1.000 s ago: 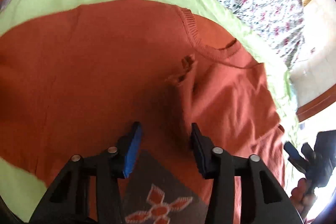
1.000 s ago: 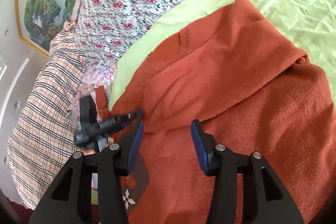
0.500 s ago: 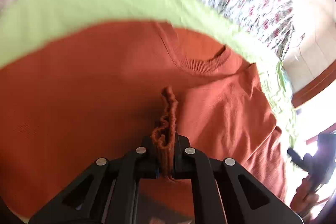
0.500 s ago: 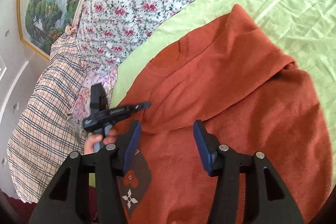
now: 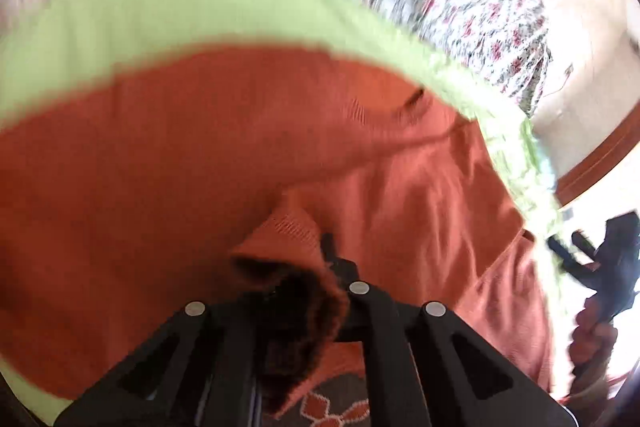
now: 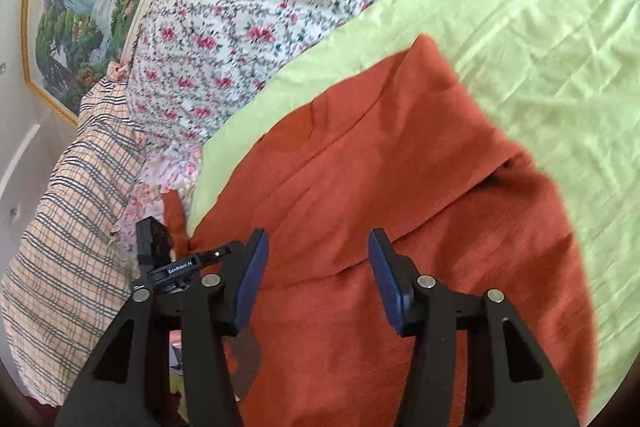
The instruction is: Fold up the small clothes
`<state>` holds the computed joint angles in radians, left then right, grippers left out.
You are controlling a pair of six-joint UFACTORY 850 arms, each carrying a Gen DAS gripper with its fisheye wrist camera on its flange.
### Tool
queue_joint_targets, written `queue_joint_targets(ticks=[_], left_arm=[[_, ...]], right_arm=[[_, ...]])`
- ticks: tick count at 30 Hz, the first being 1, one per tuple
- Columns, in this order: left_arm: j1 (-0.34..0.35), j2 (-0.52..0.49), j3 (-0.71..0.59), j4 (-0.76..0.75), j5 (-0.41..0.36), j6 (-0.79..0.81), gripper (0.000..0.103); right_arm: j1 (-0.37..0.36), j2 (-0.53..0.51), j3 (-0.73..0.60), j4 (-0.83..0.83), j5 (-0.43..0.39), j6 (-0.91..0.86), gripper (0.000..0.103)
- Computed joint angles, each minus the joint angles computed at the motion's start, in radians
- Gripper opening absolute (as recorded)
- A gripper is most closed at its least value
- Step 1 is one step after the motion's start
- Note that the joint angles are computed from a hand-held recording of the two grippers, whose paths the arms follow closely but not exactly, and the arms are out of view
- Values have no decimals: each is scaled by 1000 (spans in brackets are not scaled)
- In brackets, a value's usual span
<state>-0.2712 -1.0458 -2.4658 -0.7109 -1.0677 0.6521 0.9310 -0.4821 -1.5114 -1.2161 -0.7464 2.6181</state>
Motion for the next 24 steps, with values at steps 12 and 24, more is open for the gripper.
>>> queue_joint_targets(ticks=[12, 24], left_arm=[[21, 53, 114, 81, 119, -54, 3], [-4, 48, 118, 158, 173, -106, 3]], right_arm=[[-214, -24, -31, 470, -48, -694, 69], [-250, -50, -76, 552, -111, -865, 12]])
